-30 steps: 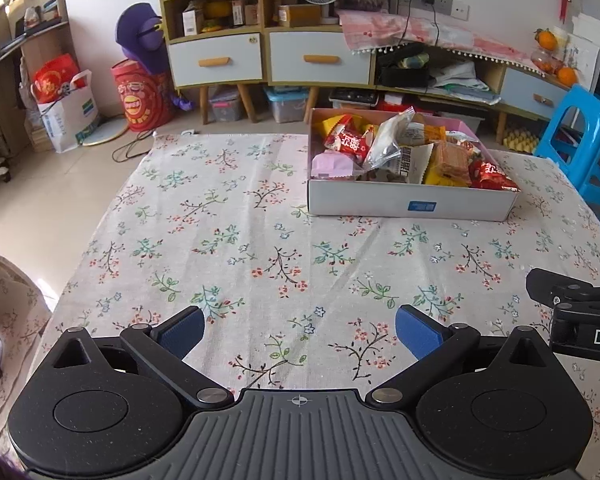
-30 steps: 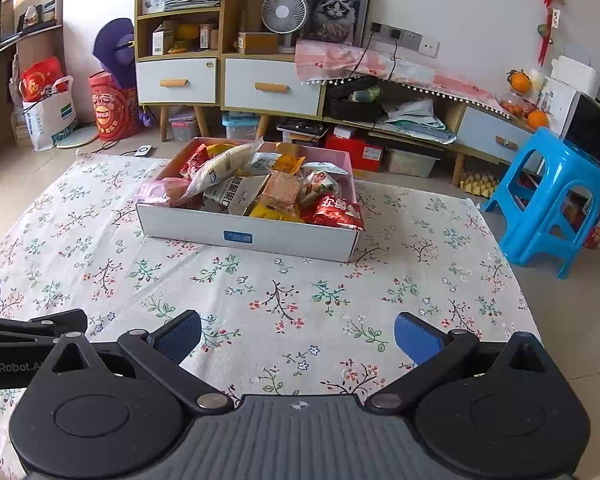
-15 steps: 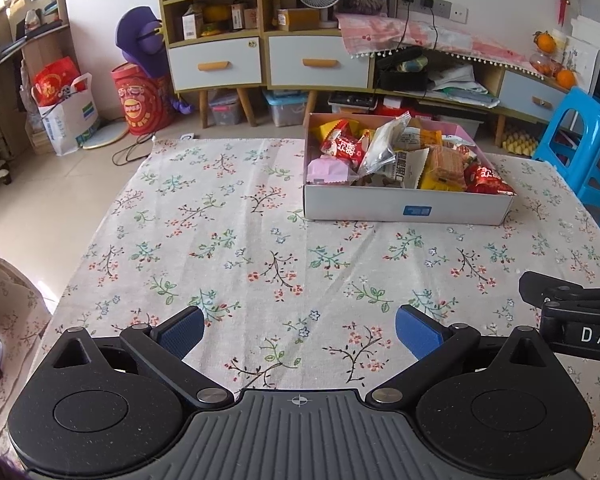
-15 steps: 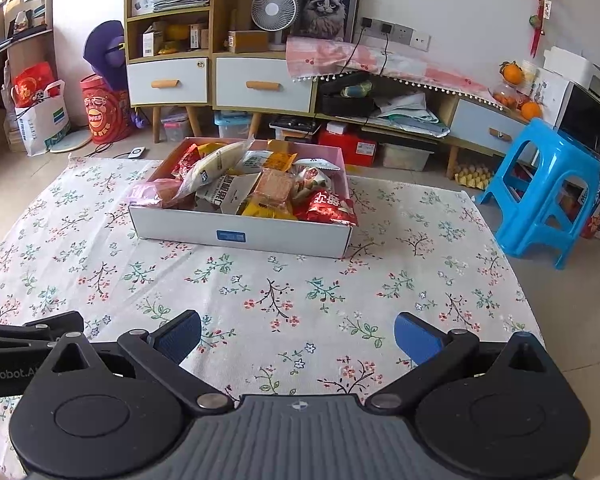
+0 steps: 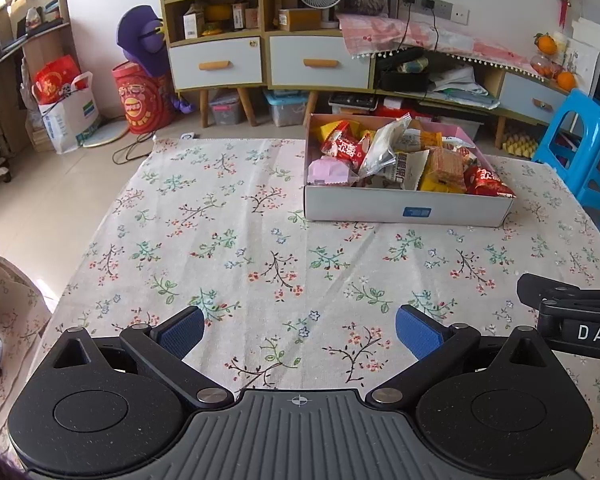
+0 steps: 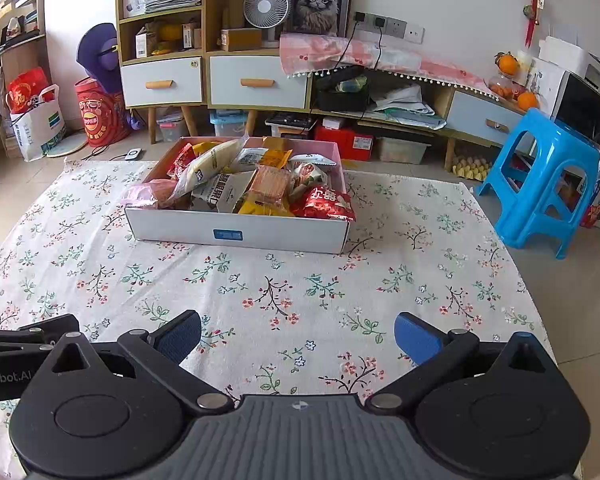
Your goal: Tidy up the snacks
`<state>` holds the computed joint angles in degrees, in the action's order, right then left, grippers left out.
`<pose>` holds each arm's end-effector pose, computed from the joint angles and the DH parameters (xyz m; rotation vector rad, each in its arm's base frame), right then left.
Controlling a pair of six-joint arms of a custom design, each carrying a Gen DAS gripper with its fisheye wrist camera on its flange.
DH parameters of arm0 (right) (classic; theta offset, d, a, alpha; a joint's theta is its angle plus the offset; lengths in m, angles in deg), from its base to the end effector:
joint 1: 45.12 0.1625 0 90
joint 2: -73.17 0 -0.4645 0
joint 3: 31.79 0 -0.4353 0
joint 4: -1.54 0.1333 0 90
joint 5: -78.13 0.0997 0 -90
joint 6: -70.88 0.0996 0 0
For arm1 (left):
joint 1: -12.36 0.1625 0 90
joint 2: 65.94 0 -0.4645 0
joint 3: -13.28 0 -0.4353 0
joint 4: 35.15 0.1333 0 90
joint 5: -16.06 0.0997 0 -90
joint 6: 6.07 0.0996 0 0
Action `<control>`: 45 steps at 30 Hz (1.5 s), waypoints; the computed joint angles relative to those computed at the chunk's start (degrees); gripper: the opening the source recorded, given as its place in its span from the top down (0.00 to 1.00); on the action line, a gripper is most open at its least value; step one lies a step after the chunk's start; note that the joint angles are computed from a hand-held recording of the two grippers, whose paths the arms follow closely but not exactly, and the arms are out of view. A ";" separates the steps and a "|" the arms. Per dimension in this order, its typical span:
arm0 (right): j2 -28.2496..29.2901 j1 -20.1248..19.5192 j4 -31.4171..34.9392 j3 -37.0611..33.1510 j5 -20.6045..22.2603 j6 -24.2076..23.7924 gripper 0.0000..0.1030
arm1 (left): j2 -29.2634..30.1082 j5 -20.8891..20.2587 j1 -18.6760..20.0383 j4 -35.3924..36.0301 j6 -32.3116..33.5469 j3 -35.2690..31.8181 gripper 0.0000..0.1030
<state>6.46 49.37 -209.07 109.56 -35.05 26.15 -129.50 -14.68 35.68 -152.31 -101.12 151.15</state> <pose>0.1278 -0.4254 0.1774 0.8055 -2.2573 0.7825 -0.2394 -0.3416 0.0516 -0.0089 2.0620 -0.9852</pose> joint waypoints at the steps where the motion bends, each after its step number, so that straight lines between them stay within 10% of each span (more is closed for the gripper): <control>1: -0.03 -0.03 0.14 -0.03 0.01 0.02 0.10 | 0.01 -0.05 -0.03 -0.09 0.14 0.03 0.01; 45: -0.17 -0.19 1.02 -0.06 -0.27 0.57 0.10 | -0.37 -0.32 -0.31 -0.01 -0.36 0.28 0.00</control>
<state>6.28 49.18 -208.05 109.50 -35.32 26.71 -129.88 -15.01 35.37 -152.32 -101.48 151.43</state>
